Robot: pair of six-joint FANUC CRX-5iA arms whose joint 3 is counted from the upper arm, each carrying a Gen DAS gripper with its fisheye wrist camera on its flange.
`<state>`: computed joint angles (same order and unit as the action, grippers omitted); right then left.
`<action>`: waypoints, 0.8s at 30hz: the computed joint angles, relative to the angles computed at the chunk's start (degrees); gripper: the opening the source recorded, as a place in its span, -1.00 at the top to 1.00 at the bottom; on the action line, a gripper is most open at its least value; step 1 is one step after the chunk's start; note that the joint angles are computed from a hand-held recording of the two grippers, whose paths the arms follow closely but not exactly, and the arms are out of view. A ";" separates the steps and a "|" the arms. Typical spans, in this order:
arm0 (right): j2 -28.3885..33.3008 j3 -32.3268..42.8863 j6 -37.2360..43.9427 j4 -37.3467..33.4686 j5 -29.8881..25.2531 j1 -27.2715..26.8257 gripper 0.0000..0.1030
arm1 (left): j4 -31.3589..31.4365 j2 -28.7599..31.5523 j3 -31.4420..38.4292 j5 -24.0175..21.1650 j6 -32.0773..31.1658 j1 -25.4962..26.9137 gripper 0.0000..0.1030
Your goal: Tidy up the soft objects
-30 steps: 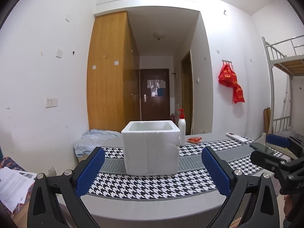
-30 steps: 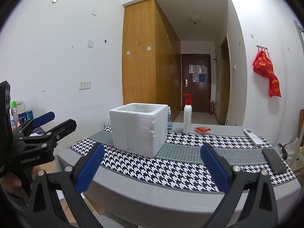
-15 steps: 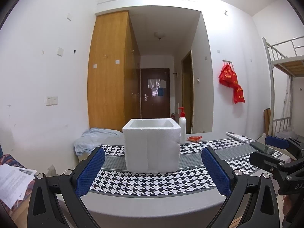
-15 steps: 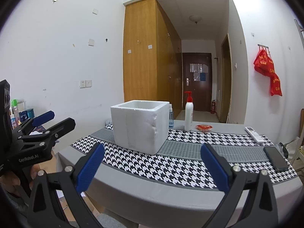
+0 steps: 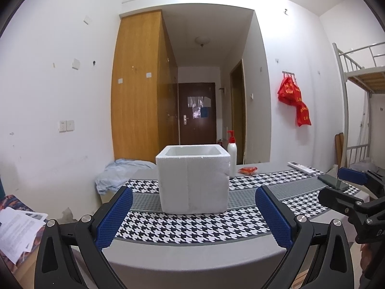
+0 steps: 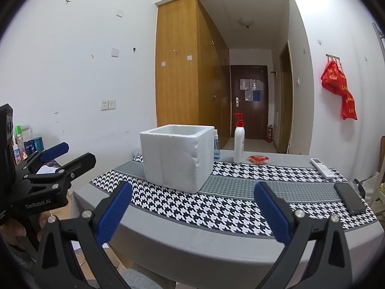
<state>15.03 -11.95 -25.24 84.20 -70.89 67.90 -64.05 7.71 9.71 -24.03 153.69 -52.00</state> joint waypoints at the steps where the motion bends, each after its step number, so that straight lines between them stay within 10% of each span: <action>1: 0.04 0.07 0.13 -0.12 0.03 0.02 -0.99 | 0.35 0.01 -0.02 0.17 -0.35 0.12 -0.98; 24: 0.16 0.22 0.39 -1.34 -0.08 0.17 -0.99 | 2.62 0.65 0.43 0.14 -2.82 0.90 -0.98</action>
<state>15.19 -11.73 -24.85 82.86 -70.97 68.07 -61.44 8.36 10.13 -23.89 150.87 -51.09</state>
